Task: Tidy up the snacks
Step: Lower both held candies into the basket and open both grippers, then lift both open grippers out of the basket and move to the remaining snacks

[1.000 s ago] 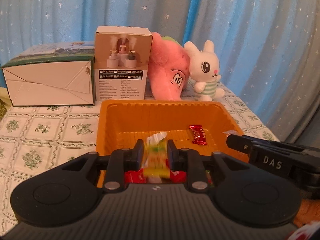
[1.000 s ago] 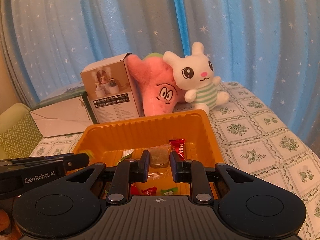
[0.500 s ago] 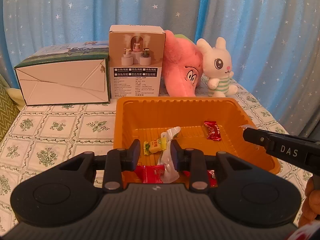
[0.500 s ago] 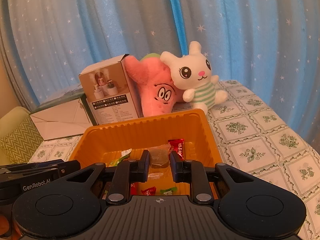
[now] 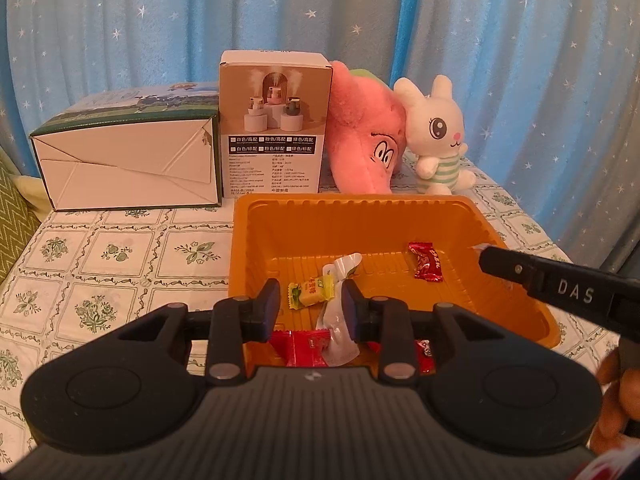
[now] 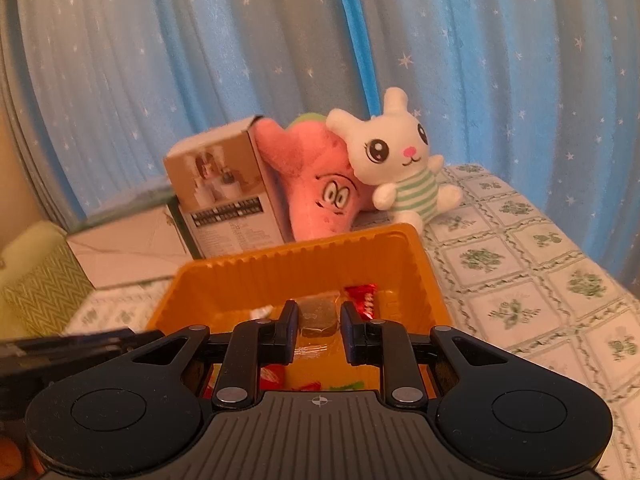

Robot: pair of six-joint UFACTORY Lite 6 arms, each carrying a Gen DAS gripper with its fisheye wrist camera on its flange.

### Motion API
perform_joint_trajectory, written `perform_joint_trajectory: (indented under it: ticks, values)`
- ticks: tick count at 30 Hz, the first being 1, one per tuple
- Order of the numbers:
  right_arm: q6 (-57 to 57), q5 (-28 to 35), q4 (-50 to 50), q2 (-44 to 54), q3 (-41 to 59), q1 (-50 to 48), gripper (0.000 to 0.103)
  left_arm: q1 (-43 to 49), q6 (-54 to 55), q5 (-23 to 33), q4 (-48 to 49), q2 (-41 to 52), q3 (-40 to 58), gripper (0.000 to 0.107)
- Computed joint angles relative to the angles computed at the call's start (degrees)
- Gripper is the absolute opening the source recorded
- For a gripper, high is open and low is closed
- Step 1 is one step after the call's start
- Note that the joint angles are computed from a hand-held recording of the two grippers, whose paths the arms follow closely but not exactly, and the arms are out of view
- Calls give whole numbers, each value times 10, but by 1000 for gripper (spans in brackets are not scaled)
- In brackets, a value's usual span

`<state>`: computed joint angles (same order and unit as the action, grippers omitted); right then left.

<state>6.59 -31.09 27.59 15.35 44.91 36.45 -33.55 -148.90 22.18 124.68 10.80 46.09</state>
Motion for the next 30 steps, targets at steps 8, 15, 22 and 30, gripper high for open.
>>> perform_joint_trajectory:
  ticks: [8, 15, 22, 30]
  values:
    - [17, -16, -1, -9, -13, -22, 68, -2, 1, 19, -9, -10, -13, 55]
    - [-10, -5, 28, -14, -18, -24, 68, -6, 22, 18, -24, -13, -15, 55]
    - [-49, -11, 67, -31, -30, -8, 68, -19, 62, 22, -64, -29, -21, 55]
    - [-89, -20, 127, -78, -67, 23, 68, -49, 109, 40, -129, -98, -76, 55]
